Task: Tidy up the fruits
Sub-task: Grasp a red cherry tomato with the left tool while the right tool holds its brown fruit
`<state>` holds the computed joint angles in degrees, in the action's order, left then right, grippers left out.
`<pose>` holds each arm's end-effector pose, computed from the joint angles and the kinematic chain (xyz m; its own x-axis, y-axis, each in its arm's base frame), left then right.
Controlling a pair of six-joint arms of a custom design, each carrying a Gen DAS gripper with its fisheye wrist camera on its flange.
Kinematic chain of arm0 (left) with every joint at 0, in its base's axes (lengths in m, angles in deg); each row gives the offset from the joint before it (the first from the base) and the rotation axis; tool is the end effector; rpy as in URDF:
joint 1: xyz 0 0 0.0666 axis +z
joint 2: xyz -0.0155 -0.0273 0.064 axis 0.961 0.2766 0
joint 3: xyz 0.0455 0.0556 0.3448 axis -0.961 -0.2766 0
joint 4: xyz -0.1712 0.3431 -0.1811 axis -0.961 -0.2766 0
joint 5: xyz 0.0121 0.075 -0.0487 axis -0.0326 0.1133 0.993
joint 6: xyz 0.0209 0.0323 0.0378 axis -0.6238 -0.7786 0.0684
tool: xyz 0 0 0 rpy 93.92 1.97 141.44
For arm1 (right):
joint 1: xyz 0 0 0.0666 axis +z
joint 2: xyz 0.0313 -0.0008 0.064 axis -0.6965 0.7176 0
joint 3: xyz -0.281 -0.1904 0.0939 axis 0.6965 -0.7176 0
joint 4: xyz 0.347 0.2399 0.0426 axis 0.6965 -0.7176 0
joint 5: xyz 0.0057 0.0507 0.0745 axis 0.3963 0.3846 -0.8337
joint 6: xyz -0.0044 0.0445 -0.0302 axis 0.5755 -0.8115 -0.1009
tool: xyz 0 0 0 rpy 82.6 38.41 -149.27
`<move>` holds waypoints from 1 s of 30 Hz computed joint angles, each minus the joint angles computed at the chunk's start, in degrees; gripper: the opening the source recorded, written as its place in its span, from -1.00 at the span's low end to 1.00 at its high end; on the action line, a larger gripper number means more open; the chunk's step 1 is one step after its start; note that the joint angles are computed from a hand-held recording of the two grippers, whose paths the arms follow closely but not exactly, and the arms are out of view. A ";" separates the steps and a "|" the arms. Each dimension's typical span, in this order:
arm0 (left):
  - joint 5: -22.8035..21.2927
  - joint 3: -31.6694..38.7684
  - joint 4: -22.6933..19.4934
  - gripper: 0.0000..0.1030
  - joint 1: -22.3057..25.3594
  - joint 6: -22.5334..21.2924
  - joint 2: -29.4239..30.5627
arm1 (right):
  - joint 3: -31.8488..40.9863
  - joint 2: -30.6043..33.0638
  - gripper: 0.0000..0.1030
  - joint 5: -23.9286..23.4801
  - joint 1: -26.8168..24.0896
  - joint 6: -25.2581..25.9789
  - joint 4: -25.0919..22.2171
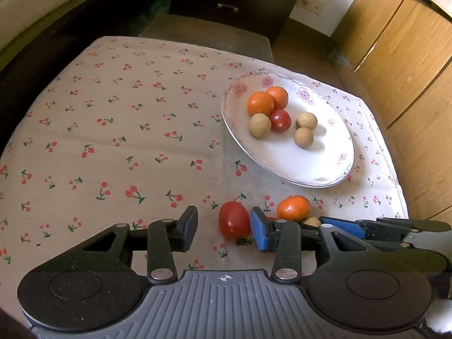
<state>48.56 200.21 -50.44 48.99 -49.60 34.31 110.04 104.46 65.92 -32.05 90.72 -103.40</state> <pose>0.5911 -0.2716 0.4295 -0.8350 -0.2693 -0.4798 -0.1647 0.9544 -0.2489 0.6370 0.1446 0.4157 -0.8425 -0.2895 -0.4543 -0.3978 0.9030 0.1624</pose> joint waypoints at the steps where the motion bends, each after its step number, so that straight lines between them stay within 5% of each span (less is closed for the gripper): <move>1: 0.11 0.19 -0.08 -0.03 -0.05 -0.03 0.19 | -0.15 -0.17 -0.37 -0.02 -0.03 0.37 -0.05; 13: -2.99 4.05 -2.43 -0.09 -1.48 -1.88 3.77 | -2.60 -2.43 -0.41 -0.56 -1.35 1.76 0.86; 20: -2.70 1.84 -2.54 -0.30 -1.30 -1.90 2.02 | -3.62 -3.68 -0.47 -0.25 -1.32 3.10 0.57; 30: -2.31 -7.05 -0.32 -0.31 -2.21 -1.57 -5.58 | -8.39 -8.06 -0.50 -1.68 -2.38 2.72 1.14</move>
<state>46.25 193.16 -50.76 46.78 -51.16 28.74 101.64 96.40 64.23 -34.43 93.44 -102.26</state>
